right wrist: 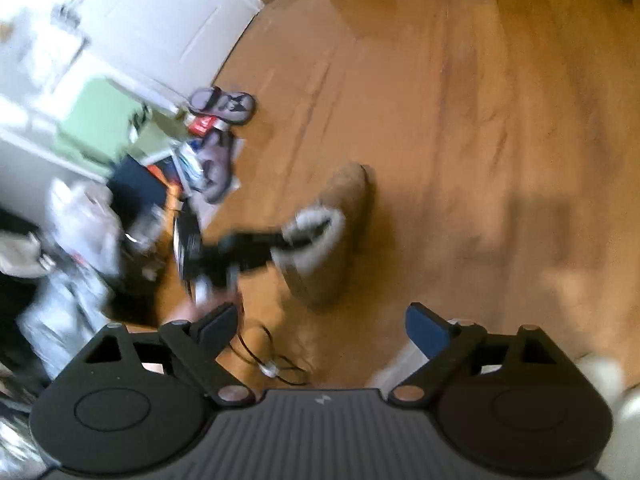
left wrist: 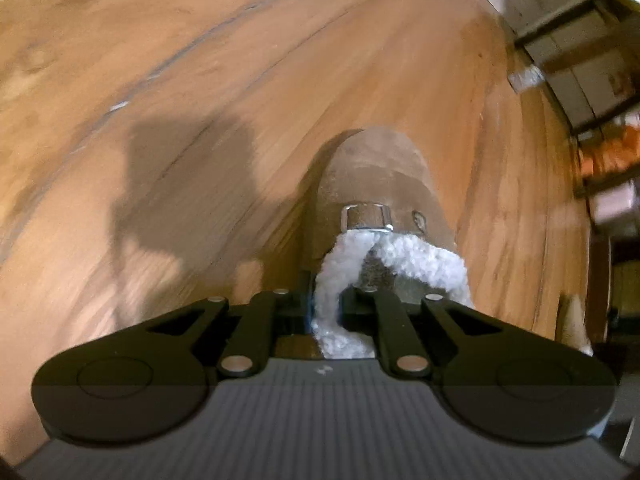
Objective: Organize scattered shoes
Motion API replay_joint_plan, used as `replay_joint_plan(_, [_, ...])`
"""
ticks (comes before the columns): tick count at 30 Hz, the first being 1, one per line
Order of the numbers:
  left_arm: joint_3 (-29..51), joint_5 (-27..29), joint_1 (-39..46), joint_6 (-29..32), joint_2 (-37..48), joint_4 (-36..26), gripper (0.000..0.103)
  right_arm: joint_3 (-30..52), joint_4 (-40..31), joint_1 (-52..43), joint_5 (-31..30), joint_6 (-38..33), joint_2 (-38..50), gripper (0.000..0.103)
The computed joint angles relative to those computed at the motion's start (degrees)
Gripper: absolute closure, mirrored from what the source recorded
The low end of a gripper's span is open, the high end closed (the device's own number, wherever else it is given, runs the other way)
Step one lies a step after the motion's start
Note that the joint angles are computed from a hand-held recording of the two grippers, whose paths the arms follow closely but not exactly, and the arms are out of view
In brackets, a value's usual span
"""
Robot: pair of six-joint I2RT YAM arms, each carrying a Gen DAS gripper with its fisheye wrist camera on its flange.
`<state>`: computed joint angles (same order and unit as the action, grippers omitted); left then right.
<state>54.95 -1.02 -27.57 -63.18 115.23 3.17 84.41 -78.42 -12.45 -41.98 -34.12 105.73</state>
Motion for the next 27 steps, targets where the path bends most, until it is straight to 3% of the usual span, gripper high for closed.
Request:
replay_joint_plan(1, [-2.63, -0.80, -1.23, -0.59, -2.85, -0.27, 0.093, -0.07, 0.52, 1.95, 0.42, 0.14, 1.48, 0.012])
replay_joint_plan(3, [-8.74, -3.91, -5.90, -3.41, -10.42, -2.92, 0.093, -0.74, 4.23, 7.14, 2.38, 1.24, 4.12, 0.024])
replay_joint_plan(5, [-10.95, -6.69, -10.32, -5.96, -15.06, -8.72, 0.093, -2.37, 8.74, 10.56, 3.13, 2.42, 4.70, 0.029])
replay_joint_plan(7, [-12.52, -8.35, -14.13, -9.49, -17.91, -13.60, 0.085, -4.64, 14.09, 15.40, 3.28, 4.16, 5.77, 0.031])
replay_joint_plan(10, [-14.42, -8.42, -18.58, -16.07, -20.00, -18.83, 0.061, -8.43, 19.60, 23.32, 6.11, 1.00, 5.06, 0.032])
replay_joint_plan(12, [-14.45, -8.72, -21.19, -21.16, -22.37, -24.72, 0.030, -12.52, 25.08, 28.63, 9.59, -1.25, 2.50, 0.032])
replay_joint_plan(15, [-14.24, -11.87, -27.79, -30.89, -27.12, -34.81, 0.012, -17.74, 29.33, 34.28, 9.21, -5.62, 0.30, 0.032])
replay_joint_plan(17, [-14.05, -12.71, -33.22, -38.88, -29.37, -40.76, 0.011, -21.18, 32.92, 37.52, 11.36, -8.43, -0.79, 0.033])
replay_joint_plan(22, [-17.54, -13.60, -41.23, -50.18, -32.85, -39.52, 0.011, -34.15, 44.18, 43.33, 19.07, -19.69, -9.00, 0.039])
replay_joint_plan(24, [-17.99, -13.77, -43.76, -55.53, -31.56, -39.20, 0.011, -37.74, 47.47, 42.89, 19.01, -25.62, -10.81, 0.043])
replay_joint_plan(27, [-16.77, -12.84, -44.24, -55.04, -28.75, -38.95, 0.011, -39.29, 49.54, 42.89, 20.23, -27.22, -10.63, 0.046])
